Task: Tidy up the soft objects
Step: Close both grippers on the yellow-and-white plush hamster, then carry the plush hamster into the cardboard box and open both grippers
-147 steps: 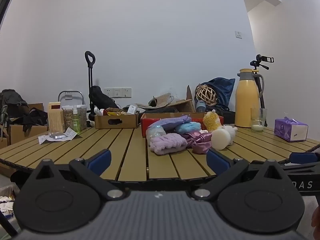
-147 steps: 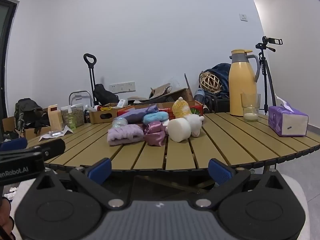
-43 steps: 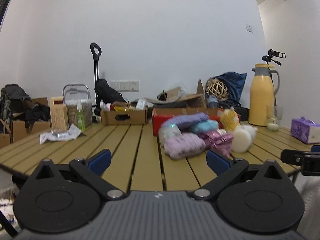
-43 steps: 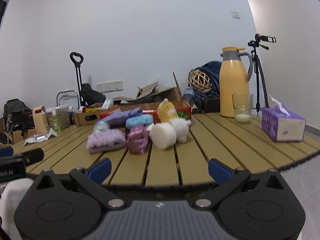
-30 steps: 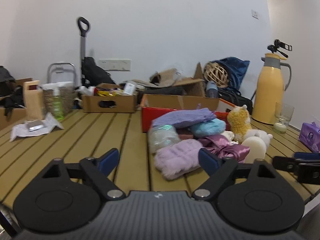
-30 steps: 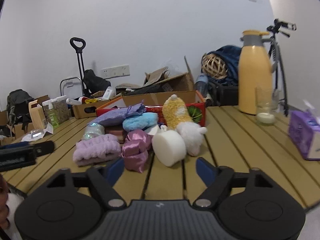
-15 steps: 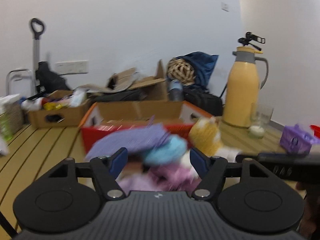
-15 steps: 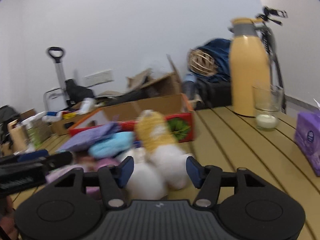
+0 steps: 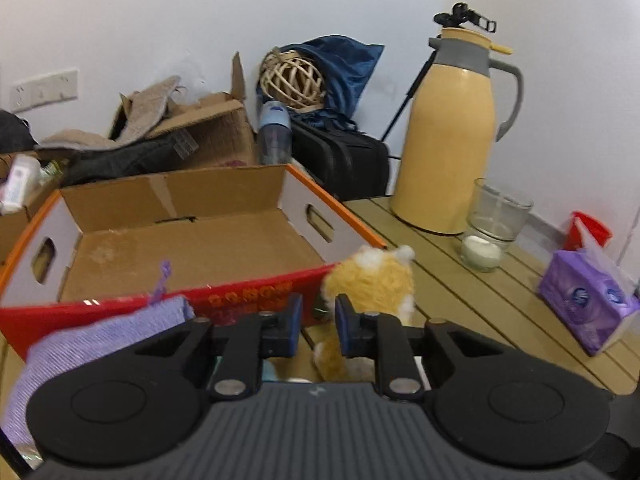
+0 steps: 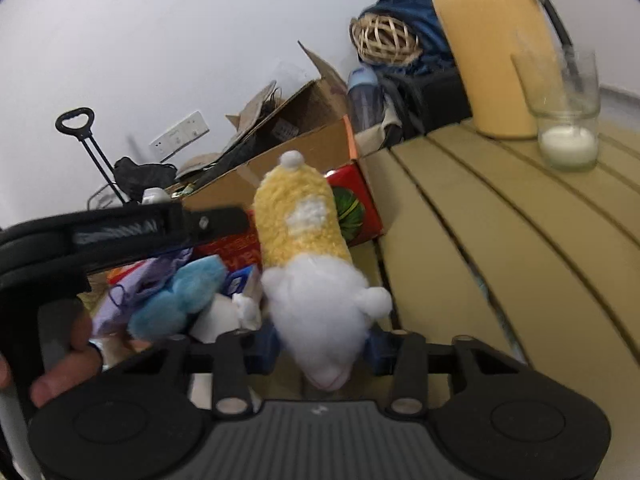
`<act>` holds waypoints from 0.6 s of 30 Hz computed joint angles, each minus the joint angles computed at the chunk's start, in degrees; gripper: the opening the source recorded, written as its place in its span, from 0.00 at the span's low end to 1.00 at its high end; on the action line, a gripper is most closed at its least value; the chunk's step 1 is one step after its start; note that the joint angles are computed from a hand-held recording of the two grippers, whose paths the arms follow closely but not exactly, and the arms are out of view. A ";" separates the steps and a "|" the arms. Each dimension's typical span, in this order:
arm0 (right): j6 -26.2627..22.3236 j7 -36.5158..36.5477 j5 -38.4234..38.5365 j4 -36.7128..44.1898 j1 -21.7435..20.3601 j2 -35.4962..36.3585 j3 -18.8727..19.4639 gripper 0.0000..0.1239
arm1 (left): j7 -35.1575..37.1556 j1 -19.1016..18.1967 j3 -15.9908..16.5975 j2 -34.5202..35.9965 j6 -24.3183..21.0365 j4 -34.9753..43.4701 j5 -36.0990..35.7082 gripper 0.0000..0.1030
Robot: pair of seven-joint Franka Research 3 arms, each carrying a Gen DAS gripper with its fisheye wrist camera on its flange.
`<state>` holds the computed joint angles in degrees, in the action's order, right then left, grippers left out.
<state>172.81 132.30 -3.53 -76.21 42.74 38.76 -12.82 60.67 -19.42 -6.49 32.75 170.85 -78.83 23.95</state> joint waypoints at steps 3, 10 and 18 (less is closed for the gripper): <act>-0.61 1.38 -4.22 0.17 4.80 0.38 -6.63 0.30 | -2.21 -0.88 1.71 -1.49 2.07 -2.62 0.71 0.19; -0.65 4.44 -18.38 1.76 11.59 0.53 -16.34 0.29 | -6.21 -2.04 4.87 -0.40 4.34 1.70 2.38 0.73; -1.32 -2.88 -25.51 8.38 8.88 2.45 -12.98 0.27 | 12.56 13.46 -17.21 5.51 -5.55 10.04 -15.10 0.40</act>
